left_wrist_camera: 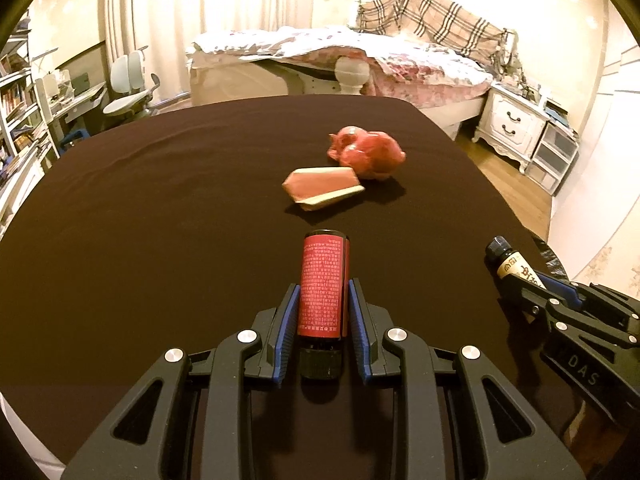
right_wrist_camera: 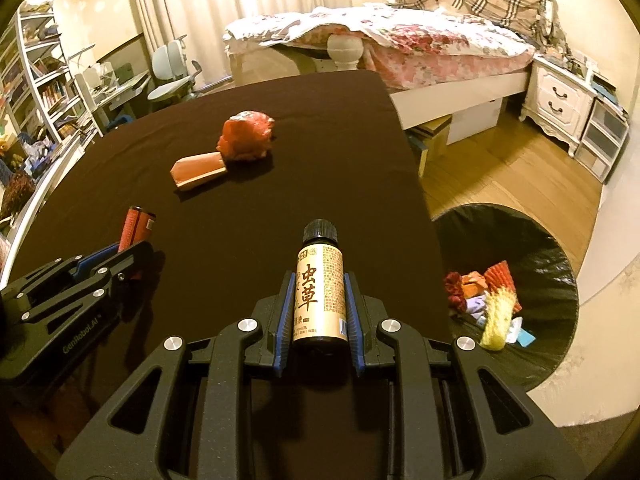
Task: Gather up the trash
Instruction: 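Carry the can and bottle over the bin and open both grippers to drop them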
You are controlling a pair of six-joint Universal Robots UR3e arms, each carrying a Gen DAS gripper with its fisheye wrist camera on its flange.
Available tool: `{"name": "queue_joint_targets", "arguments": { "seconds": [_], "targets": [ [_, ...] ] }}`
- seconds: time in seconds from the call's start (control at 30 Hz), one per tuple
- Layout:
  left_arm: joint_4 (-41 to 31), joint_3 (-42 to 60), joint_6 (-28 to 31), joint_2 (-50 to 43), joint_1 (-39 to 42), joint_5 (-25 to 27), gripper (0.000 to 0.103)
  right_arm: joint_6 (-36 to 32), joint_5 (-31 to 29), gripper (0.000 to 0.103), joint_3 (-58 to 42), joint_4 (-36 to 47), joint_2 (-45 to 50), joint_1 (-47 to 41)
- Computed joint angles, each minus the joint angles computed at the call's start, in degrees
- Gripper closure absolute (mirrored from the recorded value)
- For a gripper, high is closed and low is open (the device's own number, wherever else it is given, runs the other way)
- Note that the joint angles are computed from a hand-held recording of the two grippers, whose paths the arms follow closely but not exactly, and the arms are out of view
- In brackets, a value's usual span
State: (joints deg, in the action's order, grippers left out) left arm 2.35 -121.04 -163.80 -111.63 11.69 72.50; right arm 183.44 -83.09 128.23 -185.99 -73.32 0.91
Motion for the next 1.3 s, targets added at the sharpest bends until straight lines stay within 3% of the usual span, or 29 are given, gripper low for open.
{"name": "queue_joint_targets", "arguments": {
  "seconds": [0.5, 0.97, 1.3],
  "targets": [
    [2.2, 0.4, -1.4, 0.3, -6.1, -1.1, 0.076, -1.1, 2.7, 0.08, 11.1, -4.8, -8.9, -11.7],
    [0.3, 8.6, -4.1, -3.2, -15.6, 0.4, 0.076, -3.5, 5.8, 0.08, 17.6, -7.7, -12.9, -24.5],
    [-1.8, 17.3, -5.6, -8.6, -22.2, 2.7, 0.076, -4.4, 6.1, 0.08, 18.9, -9.8, -12.3, -28.5]
  ]
}}
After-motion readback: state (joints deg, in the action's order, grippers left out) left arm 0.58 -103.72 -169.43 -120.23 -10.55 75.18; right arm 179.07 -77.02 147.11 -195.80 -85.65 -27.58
